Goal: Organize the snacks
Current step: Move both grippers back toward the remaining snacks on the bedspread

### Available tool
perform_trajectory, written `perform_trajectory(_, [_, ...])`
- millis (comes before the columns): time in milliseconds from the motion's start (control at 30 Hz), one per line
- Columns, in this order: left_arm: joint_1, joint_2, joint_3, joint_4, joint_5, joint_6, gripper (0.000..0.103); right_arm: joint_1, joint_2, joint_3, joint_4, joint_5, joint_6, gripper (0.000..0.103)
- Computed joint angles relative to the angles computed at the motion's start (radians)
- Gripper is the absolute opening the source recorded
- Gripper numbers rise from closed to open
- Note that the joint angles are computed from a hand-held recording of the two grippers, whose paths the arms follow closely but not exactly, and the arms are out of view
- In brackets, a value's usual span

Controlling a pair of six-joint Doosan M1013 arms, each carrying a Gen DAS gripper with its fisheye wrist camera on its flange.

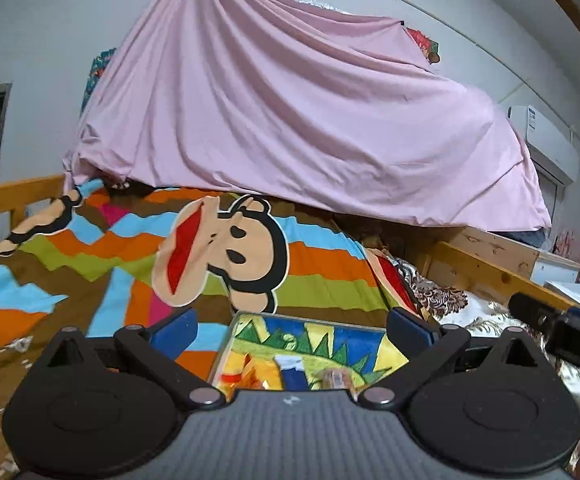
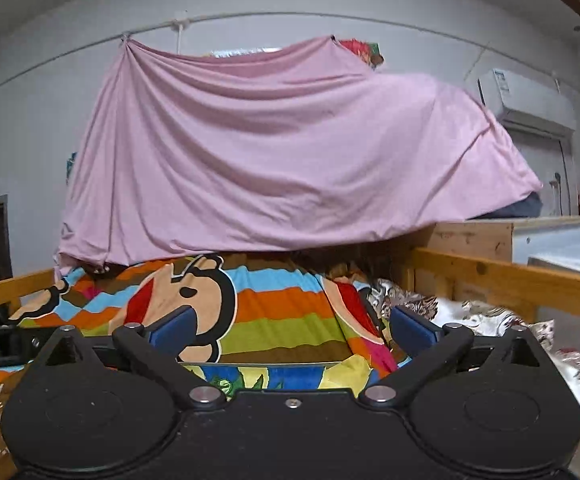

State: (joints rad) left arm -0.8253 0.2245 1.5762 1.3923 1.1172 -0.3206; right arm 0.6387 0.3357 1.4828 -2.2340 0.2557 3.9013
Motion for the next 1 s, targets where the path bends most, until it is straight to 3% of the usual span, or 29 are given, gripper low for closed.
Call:
perform_trajectory(233, [-0.081,-0.03,0.043,0.003,0.101,0.012,0.103,0.012,-0.091,0.122,-0.152,0.023,0.133,0.102])
perform_trajectory(400, [-0.133,-0.043,0.065,-0.021,0.167,0.043,0.103,0.027,-0.145,0.198,-0.168,0.021,0.12,0.102])
perform_trajectory(733, [-0.203,-0.069,0.092,-0.077,0.221,0.035,0.103,0.057,-0.216,0.287,-0.112,-0.037,0.052,0.102])
perform_trajectory(1000, [-0.215,-0.071,0.081,-0.188,0.226,0.077,0.103,0.08,-0.229,0.301,0.106,-0.095,-0.191,0.102])
